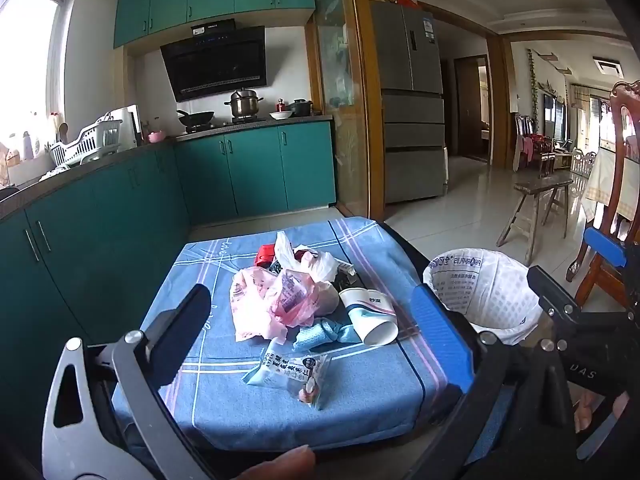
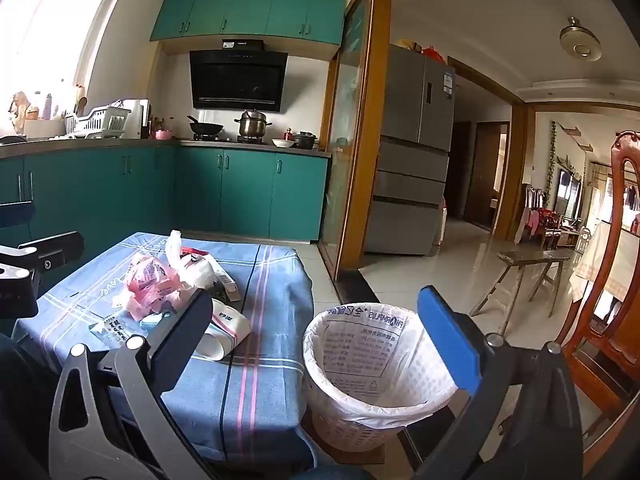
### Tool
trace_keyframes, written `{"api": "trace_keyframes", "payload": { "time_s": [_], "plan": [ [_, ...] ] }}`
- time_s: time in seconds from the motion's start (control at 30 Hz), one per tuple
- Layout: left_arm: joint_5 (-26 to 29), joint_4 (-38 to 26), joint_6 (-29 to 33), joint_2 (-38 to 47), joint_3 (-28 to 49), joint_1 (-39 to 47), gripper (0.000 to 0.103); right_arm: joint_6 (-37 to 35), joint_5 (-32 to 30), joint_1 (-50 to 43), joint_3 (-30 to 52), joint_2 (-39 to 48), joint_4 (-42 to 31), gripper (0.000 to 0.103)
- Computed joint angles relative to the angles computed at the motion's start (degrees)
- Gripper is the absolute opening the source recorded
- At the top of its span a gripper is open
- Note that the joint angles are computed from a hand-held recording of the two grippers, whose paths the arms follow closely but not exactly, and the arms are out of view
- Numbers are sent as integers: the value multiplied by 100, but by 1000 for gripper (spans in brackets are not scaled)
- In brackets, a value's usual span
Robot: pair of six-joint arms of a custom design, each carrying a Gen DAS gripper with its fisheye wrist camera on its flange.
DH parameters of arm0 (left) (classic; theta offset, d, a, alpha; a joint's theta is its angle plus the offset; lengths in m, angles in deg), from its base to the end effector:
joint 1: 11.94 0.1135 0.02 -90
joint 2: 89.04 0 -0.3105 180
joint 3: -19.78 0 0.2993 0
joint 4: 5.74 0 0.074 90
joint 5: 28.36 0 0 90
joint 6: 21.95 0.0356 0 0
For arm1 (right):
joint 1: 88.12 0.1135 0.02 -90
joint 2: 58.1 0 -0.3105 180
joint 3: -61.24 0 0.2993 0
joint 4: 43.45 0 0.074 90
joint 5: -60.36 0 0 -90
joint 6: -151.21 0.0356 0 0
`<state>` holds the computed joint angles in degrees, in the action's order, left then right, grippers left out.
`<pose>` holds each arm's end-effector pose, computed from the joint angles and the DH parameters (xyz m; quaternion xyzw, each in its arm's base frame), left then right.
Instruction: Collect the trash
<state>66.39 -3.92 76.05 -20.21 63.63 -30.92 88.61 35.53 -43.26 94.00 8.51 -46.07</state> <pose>0.2637 -0.0938 0.2336 0.2167 0.8056 -0.0871 0.5445 0.1765 0.1300 0.1789 0.1255 0.7804 -0.1646 0.5900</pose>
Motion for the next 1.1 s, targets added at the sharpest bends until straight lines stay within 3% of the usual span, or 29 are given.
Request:
{"api": "trace_keyframes", "payload": {
  "time_s": [0.43, 0.6, 1.1],
  "plan": [
    [-80, 23, -24, -106, -114, -53, 100, 217, -53, 62, -39, -251, -295, 100],
    [130, 40, -43, -66, -93, 132, 100, 238, -96, 14, -27, -106, -181, 100],
    [256, 79, -27, -136, -165, 235, 100, 307, 323, 375, 40, -93, -257, 100]
  ]
}}
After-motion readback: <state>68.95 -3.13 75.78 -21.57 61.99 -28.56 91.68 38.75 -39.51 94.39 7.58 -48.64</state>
